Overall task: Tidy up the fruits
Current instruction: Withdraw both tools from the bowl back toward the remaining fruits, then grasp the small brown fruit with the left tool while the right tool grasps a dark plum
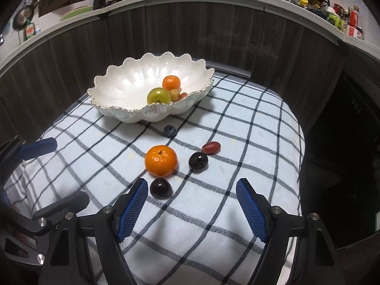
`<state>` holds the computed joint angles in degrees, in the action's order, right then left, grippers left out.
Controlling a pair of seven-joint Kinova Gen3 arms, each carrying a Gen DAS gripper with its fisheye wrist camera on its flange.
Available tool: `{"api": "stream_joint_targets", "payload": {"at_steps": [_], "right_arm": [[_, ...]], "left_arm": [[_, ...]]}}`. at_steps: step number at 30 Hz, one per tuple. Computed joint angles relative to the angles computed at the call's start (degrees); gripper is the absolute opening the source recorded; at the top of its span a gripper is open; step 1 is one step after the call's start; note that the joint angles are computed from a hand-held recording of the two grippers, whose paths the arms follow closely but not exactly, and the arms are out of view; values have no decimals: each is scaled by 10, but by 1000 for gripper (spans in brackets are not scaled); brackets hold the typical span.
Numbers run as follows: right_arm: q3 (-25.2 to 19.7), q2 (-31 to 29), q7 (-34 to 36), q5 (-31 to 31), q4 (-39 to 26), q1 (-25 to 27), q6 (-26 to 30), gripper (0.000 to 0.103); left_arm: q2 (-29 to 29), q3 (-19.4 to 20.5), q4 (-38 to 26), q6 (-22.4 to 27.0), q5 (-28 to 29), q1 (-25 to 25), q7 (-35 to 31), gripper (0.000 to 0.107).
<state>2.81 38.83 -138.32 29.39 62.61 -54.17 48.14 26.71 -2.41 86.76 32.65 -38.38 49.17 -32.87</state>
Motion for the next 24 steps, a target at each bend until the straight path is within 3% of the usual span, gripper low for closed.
{"api": "stream_joint_targets", "payload": {"at_steps": [5, 19, 24], "right_arm": [[-13, 2, 24, -15, 4, 14, -13, 66], [-17, 13, 82, -45, 13, 26, -51, 66], [-15, 15, 104, -47, 18, 28, -65, 64]], "left_arm": [[6, 11, 2, -11, 11, -9, -27, 87], [25, -12, 10, -44, 31, 2, -51, 79], [40, -1, -2, -38, 54, -10, -79, 66]]}}
